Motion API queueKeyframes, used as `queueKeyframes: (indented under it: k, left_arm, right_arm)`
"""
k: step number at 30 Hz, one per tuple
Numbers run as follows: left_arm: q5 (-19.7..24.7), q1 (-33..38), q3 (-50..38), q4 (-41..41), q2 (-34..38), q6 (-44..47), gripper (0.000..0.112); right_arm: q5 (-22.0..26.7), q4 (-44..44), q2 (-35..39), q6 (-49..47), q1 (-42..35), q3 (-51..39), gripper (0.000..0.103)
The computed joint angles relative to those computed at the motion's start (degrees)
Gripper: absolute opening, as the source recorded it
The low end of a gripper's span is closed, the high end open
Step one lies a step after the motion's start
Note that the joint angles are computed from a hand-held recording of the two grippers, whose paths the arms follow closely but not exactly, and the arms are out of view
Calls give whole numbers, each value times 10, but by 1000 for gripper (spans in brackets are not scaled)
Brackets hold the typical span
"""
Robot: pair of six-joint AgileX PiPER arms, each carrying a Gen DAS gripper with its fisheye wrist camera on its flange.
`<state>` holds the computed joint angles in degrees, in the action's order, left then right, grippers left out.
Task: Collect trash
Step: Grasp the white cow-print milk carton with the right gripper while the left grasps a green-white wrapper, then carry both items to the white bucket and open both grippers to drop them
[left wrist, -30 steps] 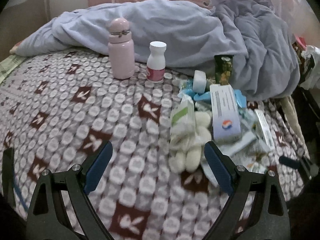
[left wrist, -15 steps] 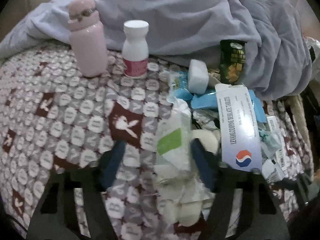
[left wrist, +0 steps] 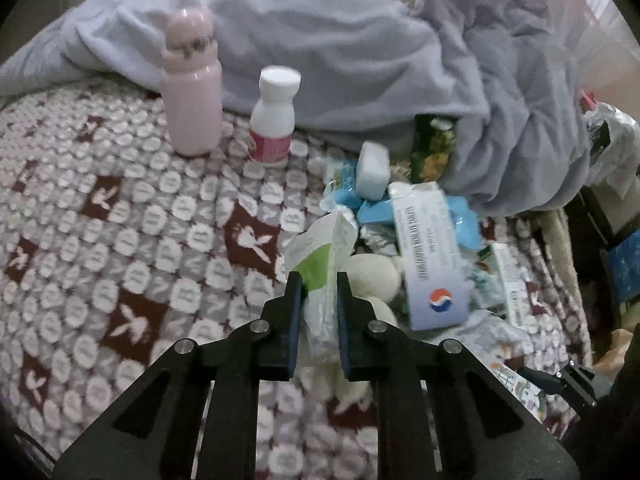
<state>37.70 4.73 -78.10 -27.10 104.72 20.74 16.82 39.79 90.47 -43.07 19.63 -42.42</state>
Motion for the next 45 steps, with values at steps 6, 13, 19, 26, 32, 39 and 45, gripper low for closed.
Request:
queueKeyframes:
  k: [6,13,19,26,32,39,45]
  left_arm:
    - [-2,-27,50,-11,-90,6,13]
    - [-7,-148,57,28,-132,-62,13]
    - [-6,-274,16,83,-112,-139,13]
    - [-2,-404,-69,152,-39,-226,13]
    - [32,-497,-178,185,48,-269,13]
    - [117,-564,-380,171,190,-270,13]
    - [250,-608,-647,161,353,-276,13]
  right_arm:
    - [51,27,-108,-54,-72,60,53]
    - [128,20,-239,-100,-209,111,53]
    - [235,56,-290,-212,-429,110,53]
    - [335,95,-253,-343,-689,68,53]
    - [363,108,-184,-415,-850,21,53]
    - [312,96,-61,-431,-948,-42,53]
    - [236,66,45,-408,-979,-91,53]
